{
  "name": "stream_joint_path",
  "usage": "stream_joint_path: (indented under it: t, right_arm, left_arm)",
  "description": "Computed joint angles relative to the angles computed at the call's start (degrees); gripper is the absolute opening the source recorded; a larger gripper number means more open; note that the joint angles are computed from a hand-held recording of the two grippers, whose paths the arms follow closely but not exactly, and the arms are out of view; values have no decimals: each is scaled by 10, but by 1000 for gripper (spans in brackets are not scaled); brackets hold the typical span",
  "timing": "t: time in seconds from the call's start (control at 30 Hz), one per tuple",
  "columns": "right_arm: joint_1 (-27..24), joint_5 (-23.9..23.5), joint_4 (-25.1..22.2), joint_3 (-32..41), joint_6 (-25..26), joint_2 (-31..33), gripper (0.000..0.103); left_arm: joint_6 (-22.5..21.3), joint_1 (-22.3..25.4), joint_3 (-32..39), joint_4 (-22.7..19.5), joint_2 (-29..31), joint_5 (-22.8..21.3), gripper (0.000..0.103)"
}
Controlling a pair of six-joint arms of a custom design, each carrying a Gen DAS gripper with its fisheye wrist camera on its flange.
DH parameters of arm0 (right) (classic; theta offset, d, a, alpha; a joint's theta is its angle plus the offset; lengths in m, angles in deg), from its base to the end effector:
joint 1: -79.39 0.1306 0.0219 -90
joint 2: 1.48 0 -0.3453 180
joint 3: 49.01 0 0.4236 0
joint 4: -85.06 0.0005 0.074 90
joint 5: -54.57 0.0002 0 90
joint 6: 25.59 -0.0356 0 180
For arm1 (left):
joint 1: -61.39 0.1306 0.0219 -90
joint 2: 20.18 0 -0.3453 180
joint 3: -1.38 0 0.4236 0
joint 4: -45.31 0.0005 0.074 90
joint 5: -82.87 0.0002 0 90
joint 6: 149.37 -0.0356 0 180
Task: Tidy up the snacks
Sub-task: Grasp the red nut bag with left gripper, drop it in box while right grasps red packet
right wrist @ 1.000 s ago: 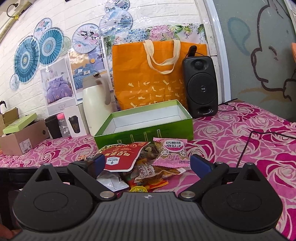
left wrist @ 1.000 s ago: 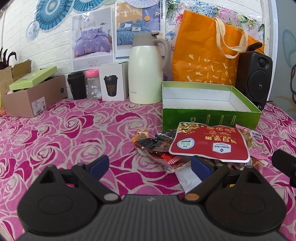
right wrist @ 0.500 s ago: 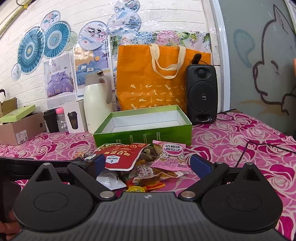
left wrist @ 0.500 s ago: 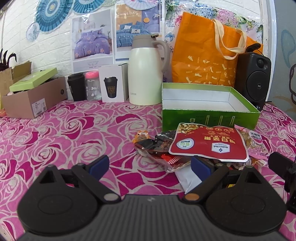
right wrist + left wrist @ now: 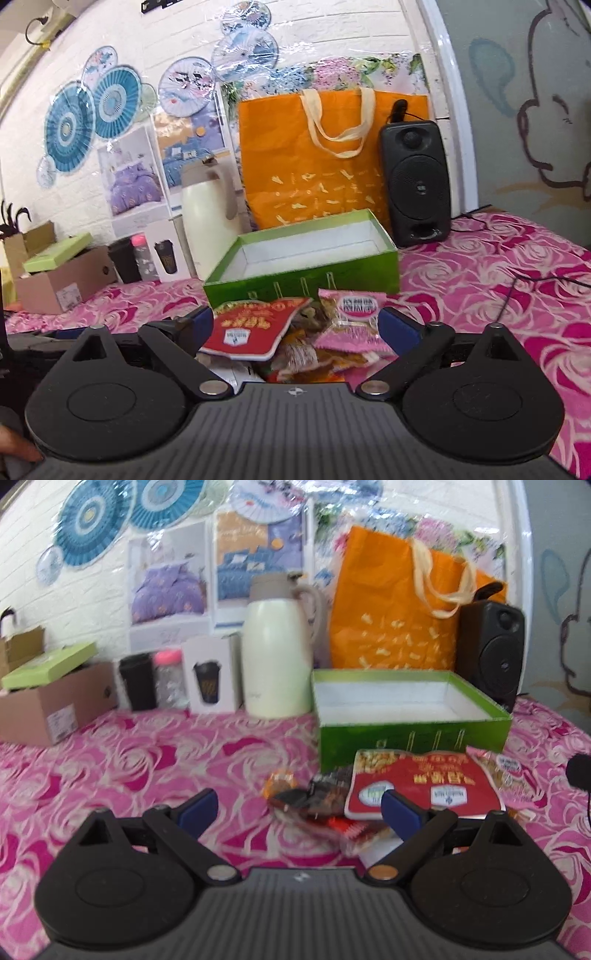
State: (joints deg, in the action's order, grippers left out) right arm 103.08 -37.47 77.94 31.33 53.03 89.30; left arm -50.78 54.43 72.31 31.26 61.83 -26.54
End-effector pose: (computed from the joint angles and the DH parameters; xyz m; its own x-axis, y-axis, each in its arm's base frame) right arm 0.5011 0.2207 0.3659 -0.3562 0.0590 -0.9325 -0.3696 0.9077 0.1986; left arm 0.4847 -0.0478 0.3453 -0.3893 -0.0944 -0.9163 -0.2453 0.9694 0.0043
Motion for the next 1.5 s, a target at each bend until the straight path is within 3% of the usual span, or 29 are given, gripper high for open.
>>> stream_joint_path:
  t: [0.1, 0.27, 0.37, 0.4, 0.43, 0.5, 0.6, 0.67, 0.7, 0.77, 0.93, 1.03, 1.1, 1.13, 1.17, 1.27, 1.3, 1.37, 1.5]
  right_arm:
    - [-15, -37, -8, 41, 4, 35, 103]
    - [-31, -134, -36, 126, -23, 121, 103]
    - [-40, -178, -69, 170, -95, 167, 84]
    - [-45, -203, -67, 176, -125, 176, 70]
    - [-50, -228, -62, 179, -152, 184, 65]
    - [-51, -251, -65, 187, -183, 195, 65]
    - [-48, -250, -80, 196, -182, 202, 65]
    - [-49, -250, -98, 207, -165, 208, 63]
    - [-47, -247, -102, 208, -157, 206, 54]
    - [-48, -239, -110, 212, -139, 209, 44]
    - [-46, -227, -96, 195, -95, 190, 25]
    - [-48, -234, -87, 188, -80, 183, 24]
    - [-53, -251, -82, 195, -91, 192, 24]
    - [-55, -259, -79, 198, -102, 198, 24]
    - [-57, -268, -71, 197, -112, 201, 24]
    - [-61, -279, -75, 205, -122, 213, 25]
    - [-61, -286, -73, 205, -128, 215, 25]
    - [-62, -300, -72, 210, -140, 222, 24]
    - [-57, -290, -63, 198, -128, 213, 23]
  left_arm:
    - [-34, 24, 10, 39, 24, 65, 94]
    - [-23, 54, 89, -20, 99, 150, 94]
    - [7, 66, 107, -31, 120, 213, 94]
    - [5, 67, 110, -29, 124, 219, 94]
    - [3, 67, 114, -30, 127, 225, 94]
    - [8, 70, 124, -39, 136, 250, 93]
    - [19, 72, 133, -49, 143, 284, 89]
    - [20, 71, 135, -55, 146, 303, 72]
    - [21, 70, 134, -55, 145, 308, 68]
    - [17, 66, 130, -53, 138, 305, 48]
    - [28, 66, 126, -61, 129, 305, 48]
    - [34, 72, 120, -56, 125, 320, 48]
    - [32, 76, 121, -57, 128, 327, 57]
    - [31, 79, 125, -62, 132, 324, 77]
    - [34, 83, 131, -73, 138, 325, 86]
    - [72, 101, 131, -59, 148, 378, 86]
    - [78, 104, 131, -55, 148, 389, 84]
    - [77, 105, 129, -54, 144, 409, 63]
    - [53, 96, 130, -84, 131, 381, 33]
